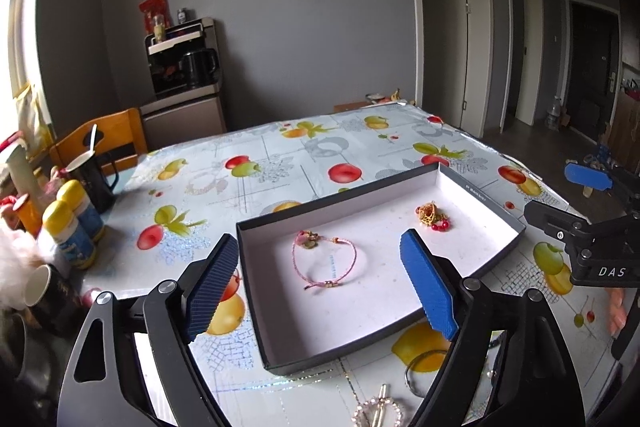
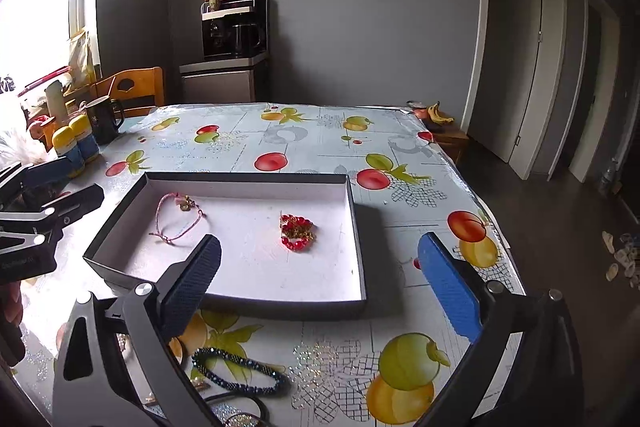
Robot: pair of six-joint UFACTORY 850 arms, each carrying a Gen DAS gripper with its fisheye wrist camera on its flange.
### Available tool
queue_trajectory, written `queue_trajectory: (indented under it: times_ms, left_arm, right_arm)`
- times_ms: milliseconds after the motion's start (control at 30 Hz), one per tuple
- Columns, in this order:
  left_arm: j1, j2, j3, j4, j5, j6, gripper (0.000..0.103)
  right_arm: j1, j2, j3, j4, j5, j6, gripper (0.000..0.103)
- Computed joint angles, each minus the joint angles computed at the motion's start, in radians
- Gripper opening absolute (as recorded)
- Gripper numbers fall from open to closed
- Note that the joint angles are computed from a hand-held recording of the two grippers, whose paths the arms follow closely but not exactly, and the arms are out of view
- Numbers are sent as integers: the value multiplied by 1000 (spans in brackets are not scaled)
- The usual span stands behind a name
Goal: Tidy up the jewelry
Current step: 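Move both open tools back toward the jewelry beside the box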
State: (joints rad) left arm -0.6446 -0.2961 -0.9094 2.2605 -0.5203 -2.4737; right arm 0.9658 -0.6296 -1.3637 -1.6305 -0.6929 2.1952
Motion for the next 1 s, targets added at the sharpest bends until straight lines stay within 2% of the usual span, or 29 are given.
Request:
queue_trajectory:
  times_ms: [433,567,733,900,1000]
  left_arm:
    - [-59,98,153,-7,-35,-30,90]
    - [-81,117,193,-33,-69,-14,90]
    - [-86,133,228,-13,-65,-53,90]
    - [-89,139,252,0,-45,-71,90]
    - [-95,134,266,13,-32,-50,90]
  right_arm:
    - [56,41,87,61,-57,15,97]
    - [68,46,101,73,-83,11,97]
    - [75,55,121,75,-93,31,97]
    - [81,71,163,55,-73,75,97]
    - [78,91,209,10,-19,140,97]
